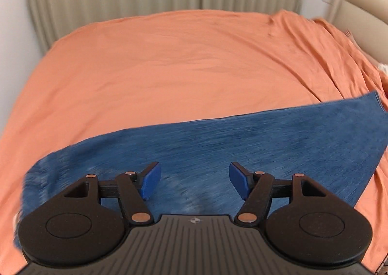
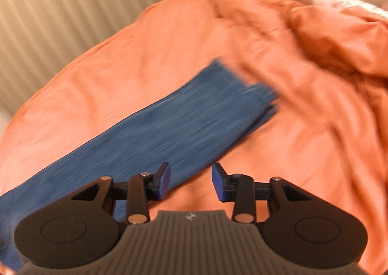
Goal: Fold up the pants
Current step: 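Grasp the leg hems with the right tool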
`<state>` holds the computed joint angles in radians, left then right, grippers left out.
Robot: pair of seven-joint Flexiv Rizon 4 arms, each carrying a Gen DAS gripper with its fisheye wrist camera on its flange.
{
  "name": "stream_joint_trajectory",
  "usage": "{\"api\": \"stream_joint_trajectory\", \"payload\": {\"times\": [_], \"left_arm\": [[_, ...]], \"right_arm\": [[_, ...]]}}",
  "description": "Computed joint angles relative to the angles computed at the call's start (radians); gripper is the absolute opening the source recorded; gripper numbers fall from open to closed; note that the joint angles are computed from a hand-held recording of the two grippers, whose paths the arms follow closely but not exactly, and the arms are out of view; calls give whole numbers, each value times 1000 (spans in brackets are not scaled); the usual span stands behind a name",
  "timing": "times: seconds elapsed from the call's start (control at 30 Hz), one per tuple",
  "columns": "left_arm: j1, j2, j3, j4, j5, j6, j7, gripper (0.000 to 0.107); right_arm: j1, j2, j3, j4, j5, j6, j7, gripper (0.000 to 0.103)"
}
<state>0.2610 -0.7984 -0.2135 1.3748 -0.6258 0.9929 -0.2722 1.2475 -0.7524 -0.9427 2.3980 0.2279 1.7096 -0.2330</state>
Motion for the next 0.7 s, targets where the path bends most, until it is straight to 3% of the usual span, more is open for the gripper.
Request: {"api": "stream_joint_trajectory", "payload": {"times": [0.17, 0.37, 0.47, 0.53, 0.6, 0.7], "left_arm": [[-86, -42, 36, -47, 84, 17, -57, 76], [-131, -100, 56, -94, 166, 42, -125, 75], [-140, -115, 61, -84, 192, 103, -149, 72], [-156, -132, 92, -110, 220, 83, -203, 72], [-170, -149, 120, -131, 251, 81, -254, 70], [-168, -162, 125, -140, 278, 92, -297, 70]], "right_arm": [[-151, -9, 84, 34, 61, 95, -7, 35], [-380, -31, 247, -18, 127, 217, -47, 34], [-465, -54, 327, -66, 166, 261, -56, 14], [-478, -61, 332, -82, 176, 257, -82, 6], [-431, -55, 271, -81, 161, 221, -143, 3], [-359, -106, 184, -73, 196, 326, -227, 0]]}}
